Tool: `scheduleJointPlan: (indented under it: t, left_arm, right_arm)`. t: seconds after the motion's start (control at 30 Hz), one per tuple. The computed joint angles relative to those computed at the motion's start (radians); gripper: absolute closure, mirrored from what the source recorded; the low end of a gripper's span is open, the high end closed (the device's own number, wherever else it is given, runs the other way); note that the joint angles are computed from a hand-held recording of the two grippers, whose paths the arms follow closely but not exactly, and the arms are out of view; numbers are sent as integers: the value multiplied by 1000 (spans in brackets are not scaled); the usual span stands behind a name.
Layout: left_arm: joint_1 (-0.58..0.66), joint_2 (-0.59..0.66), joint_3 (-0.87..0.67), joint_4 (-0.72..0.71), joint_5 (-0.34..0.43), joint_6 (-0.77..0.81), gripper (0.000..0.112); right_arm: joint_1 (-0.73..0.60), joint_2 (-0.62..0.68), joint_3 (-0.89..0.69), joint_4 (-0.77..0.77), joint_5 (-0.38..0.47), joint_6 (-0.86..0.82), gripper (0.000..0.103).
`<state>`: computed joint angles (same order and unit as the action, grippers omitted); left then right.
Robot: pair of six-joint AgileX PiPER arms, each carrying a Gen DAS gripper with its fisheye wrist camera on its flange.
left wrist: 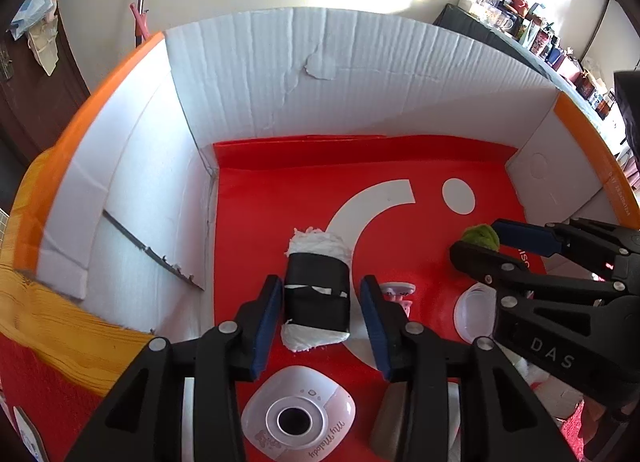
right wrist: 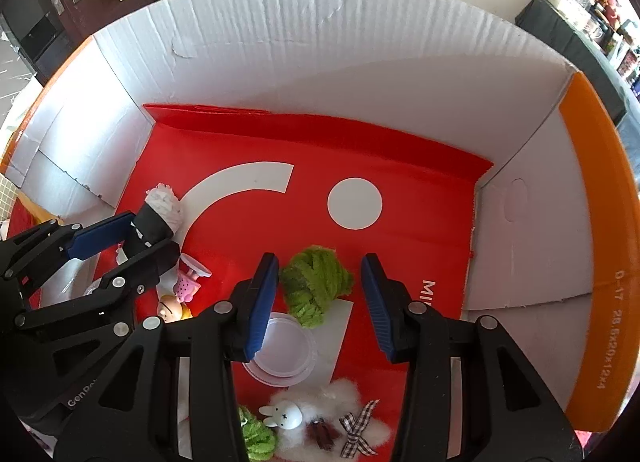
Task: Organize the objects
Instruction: 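Lower the black-and-white plush onto the mat with the left tool while the right tool lowers the green plush, then open both tools and withdraw them toward the clear box and yellow case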
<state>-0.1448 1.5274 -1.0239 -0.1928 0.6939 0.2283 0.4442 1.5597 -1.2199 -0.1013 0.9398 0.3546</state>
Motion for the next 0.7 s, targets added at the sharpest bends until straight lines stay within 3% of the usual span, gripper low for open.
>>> scheduleJointPlan:
  t: [0.47, 0.7]
  left_arm:
    - [-7, -95, -4, 26, 35, -41, 65]
    - [30, -231, 86, -10, 13, -1, 58]
  right_arm:
    - [38, -142, 24, -49, 37, 47, 58]
    - [183, -253, 70, -187, 55, 206, 49]
